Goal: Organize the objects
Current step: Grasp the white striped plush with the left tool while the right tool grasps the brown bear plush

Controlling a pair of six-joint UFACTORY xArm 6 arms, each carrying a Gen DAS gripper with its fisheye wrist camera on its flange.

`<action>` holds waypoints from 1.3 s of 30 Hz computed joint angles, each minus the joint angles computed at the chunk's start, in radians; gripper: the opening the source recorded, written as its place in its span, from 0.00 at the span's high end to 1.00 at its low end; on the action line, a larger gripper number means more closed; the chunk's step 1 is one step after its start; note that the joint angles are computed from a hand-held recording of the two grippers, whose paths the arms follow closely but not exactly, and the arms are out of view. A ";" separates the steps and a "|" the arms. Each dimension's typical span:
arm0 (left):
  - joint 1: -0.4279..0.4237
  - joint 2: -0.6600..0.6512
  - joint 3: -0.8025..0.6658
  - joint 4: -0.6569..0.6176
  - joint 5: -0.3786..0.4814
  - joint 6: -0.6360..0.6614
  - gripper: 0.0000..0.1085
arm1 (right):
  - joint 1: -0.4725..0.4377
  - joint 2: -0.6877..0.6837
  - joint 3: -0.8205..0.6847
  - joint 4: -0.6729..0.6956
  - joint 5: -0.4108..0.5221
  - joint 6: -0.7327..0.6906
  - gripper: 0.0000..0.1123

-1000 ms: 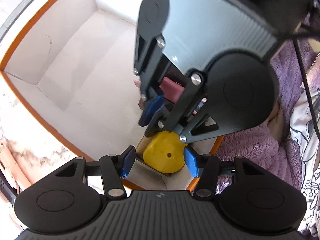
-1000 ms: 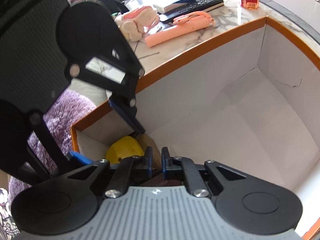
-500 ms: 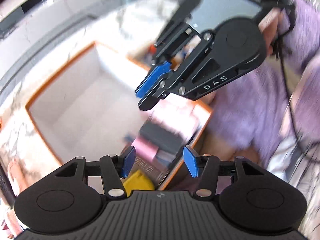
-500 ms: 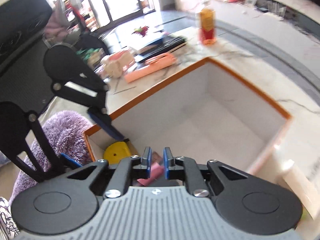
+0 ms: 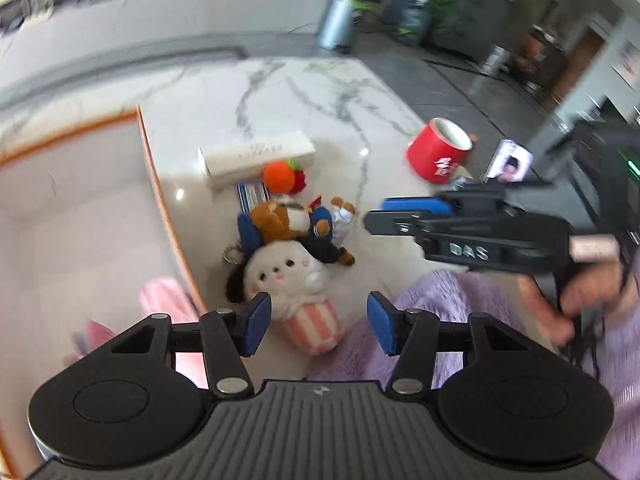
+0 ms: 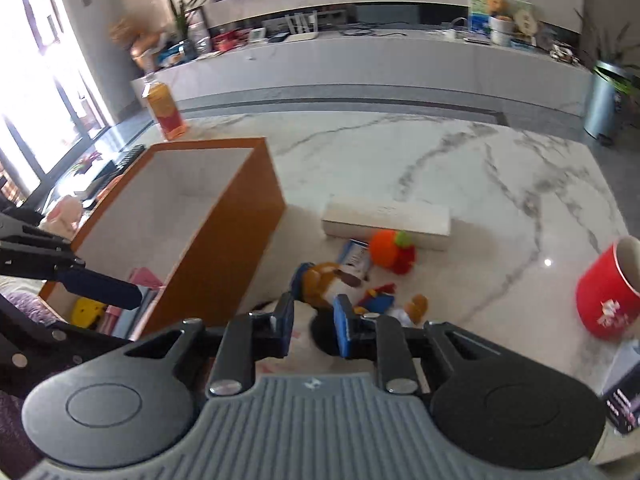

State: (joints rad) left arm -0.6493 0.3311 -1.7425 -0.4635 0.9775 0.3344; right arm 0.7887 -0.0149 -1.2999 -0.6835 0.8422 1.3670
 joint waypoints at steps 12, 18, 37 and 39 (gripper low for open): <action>-0.111 0.083 -0.007 0.410 -0.078 -0.414 0.33 | -0.018 -0.049 0.198 -0.107 -0.045 0.143 0.74; -0.115 0.142 -0.057 0.519 -0.065 -0.488 0.32 | -0.019 -0.024 0.199 -0.090 -0.063 0.049 0.75; -0.104 0.268 -0.255 0.504 0.072 -0.363 0.22 | -0.123 0.078 0.121 -0.053 -0.161 -0.749 0.55; -0.105 0.277 -0.269 0.505 0.081 -0.360 0.22 | -0.129 0.092 0.106 -0.041 -0.164 -0.799 0.53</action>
State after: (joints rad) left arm -0.7544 0.6077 -2.0114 0.0413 1.0581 -0.0256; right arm 0.6594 0.0767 -1.1941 -0.7241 0.6783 0.5678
